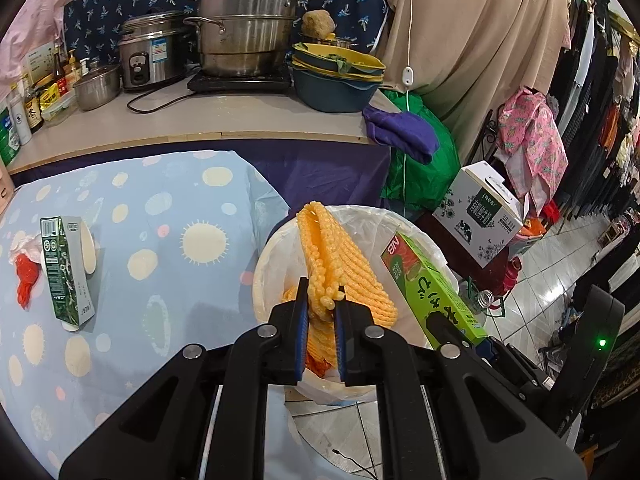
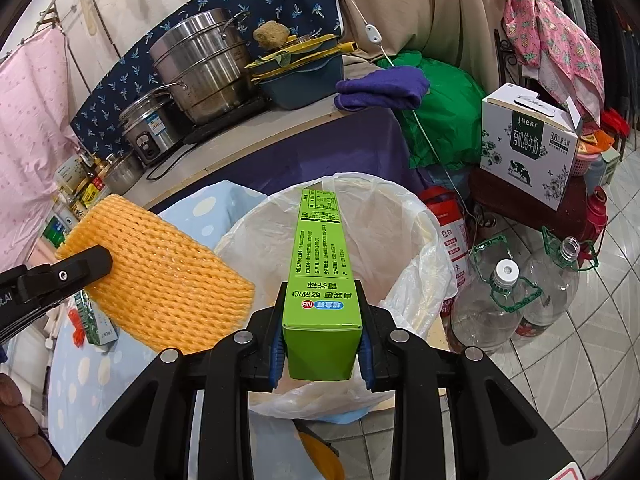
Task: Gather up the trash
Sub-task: 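Lift and carry the foam net and green box over the bin with both tools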
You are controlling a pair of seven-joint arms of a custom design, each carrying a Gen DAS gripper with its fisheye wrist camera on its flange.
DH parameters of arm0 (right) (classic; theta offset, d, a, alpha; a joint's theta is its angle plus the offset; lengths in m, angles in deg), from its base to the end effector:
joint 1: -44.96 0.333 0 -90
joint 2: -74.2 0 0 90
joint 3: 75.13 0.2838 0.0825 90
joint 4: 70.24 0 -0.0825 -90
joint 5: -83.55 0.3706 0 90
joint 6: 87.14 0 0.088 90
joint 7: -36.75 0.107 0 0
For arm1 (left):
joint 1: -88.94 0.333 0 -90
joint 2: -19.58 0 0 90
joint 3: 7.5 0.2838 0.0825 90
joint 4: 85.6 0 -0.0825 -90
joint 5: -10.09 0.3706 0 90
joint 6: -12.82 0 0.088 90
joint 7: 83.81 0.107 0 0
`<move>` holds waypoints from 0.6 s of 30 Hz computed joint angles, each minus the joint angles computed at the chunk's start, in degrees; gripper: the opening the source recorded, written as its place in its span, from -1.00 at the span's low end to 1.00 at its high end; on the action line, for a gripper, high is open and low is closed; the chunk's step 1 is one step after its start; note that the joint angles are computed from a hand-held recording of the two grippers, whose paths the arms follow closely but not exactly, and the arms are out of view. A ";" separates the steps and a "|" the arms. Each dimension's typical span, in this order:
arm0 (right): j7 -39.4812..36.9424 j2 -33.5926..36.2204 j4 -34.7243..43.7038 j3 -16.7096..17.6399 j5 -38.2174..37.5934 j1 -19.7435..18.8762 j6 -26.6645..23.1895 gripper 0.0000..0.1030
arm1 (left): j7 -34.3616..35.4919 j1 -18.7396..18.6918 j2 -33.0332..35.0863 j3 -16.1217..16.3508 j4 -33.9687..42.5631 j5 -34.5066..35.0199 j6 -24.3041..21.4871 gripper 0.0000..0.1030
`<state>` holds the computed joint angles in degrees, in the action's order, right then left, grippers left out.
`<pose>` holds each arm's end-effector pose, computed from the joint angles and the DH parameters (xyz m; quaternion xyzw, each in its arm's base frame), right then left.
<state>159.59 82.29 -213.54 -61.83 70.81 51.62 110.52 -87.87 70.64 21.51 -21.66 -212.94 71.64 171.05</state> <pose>0.4682 0.1970 0.3075 -0.6499 0.6500 -0.1223 0.3745 0.4411 -0.3239 0.3760 -0.7066 0.6033 -0.2998 0.2163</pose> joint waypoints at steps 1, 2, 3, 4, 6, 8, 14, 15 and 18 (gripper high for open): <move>0.14 0.14 0.07 0.04 -0.21 -0.20 0.01 -0.47 | 0.33 -0.22 0.44 0.16 0.34 -0.23 -0.05 -0.79; 0.32 0.22 0.13 0.15 -0.39 -0.38 -0.06 -0.47 | 0.53 -0.28 0.84 0.10 0.71 -0.40 -0.19 -0.79; 0.70 0.32 0.19 0.40 -0.80 -0.78 -0.07 -0.47 | 0.72 -0.36 1.24 0.10 1.05 -0.57 -0.29 -0.79; 0.96 0.37 0.21 0.56 -1.14 -1.10 -0.03 -0.47 | 0.93 -0.40 1.38 0.18 1.13 -0.76 -0.27 -0.79; 1.18 0.47 0.30 0.66 -1.29 -1.26 -0.08 -0.47 | 1.08 -0.54 1.71 0.33 1.40 -0.85 -0.27 -0.79; 1.49 0.60 0.38 0.86 -1.60 -1.57 -0.09 -0.47 | 1.26 -0.65 1.82 0.46 1.51 -0.88 -0.35 -0.79; 1.90 0.91 0.69 1.41 -2.05 -2.14 -0.38 -0.47 | 1.69 -0.79 2.39 0.75 1.78 -1.28 -0.41 -0.79; 1.83 0.92 0.73 1.45 -2.05 -2.18 -0.43 -0.47 | 1.89 -0.79 2.61 0.82 1.94 -1.38 -0.38 -0.79; 1.84 0.87 0.58 1.62 -1.98 -2.24 -0.43 -0.46 | 2.27 -0.97 3.11 0.94 2.26 -1.81 -0.52 -0.78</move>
<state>161.43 83.16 -212.97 -60.21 68.83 49.38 110.09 -85.60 69.68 24.62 -20.73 -210.68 69.83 170.53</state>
